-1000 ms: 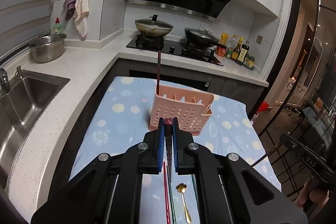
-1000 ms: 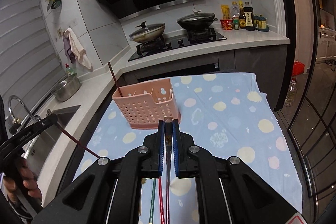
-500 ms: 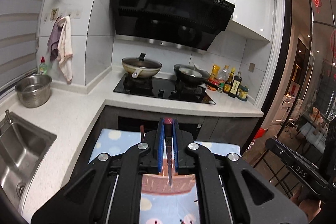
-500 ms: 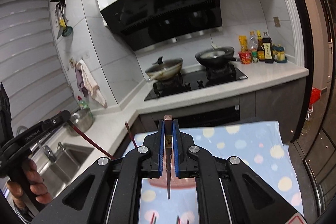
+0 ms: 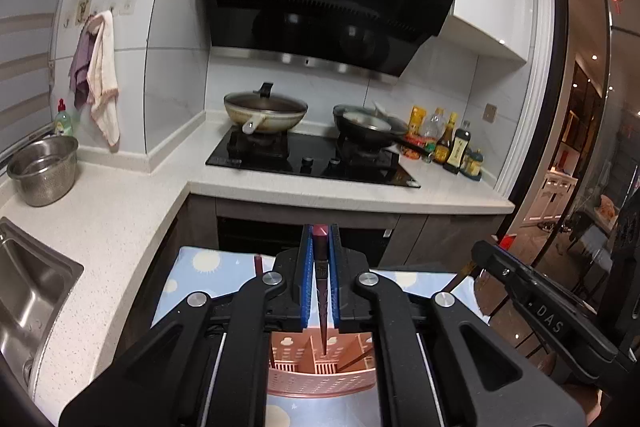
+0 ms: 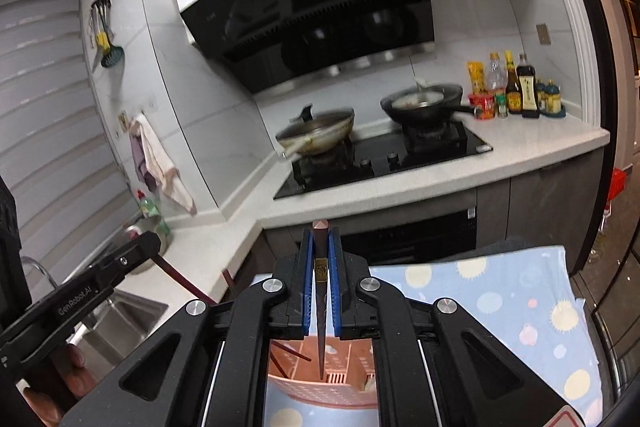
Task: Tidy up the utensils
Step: 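Carry both chopsticks up into the pink holder and open both tools, then move both open tools back down to the remaining chopsticks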
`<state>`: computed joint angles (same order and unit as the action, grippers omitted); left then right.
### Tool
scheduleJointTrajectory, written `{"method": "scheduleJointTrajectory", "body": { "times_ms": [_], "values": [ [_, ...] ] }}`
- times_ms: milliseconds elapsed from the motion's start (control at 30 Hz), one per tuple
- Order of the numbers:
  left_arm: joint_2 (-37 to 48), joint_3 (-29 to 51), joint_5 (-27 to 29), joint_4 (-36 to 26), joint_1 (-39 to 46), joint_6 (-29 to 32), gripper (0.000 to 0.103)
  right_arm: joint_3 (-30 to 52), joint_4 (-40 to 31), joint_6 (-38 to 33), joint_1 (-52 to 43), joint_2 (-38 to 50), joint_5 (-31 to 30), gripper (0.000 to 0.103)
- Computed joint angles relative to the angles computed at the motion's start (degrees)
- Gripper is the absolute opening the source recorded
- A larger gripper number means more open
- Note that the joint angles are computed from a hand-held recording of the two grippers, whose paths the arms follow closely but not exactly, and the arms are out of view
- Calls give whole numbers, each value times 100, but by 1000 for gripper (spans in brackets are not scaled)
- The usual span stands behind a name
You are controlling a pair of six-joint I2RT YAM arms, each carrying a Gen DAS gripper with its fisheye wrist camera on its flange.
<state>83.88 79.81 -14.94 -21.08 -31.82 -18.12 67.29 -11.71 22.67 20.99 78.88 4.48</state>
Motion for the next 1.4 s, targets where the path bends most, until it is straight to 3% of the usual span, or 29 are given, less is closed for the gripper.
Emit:
{"method": "scheduleJointTrajectory", "body": {
  "times_ms": [500, 600, 667, 733, 1133, 1400],
  "values": [
    [444, -497, 391, 327, 349, -291, 8, -272, 291, 59, -115, 814, -241, 8],
    [502, -505, 321, 291, 366, -314, 10, -345, 366, 60, -69, 806, -72, 14],
    [504, -523, 255, 268, 373, -357, 20, -404, 407, 94, -50, 755, -43, 20],
    [454, -595, 186, 290, 380, -426, 40, -462, 432, 89, -40, 685, 0, 24],
    [-17, -903, -6, 133, 289, -429, 42, -912, 214, -33, 242, -34, 309, 26],
    [-788, -1718, -269, -103, -107, -679, 42, -1772, -256, 93, 703, -1011, 658, 26]
  ]
}}
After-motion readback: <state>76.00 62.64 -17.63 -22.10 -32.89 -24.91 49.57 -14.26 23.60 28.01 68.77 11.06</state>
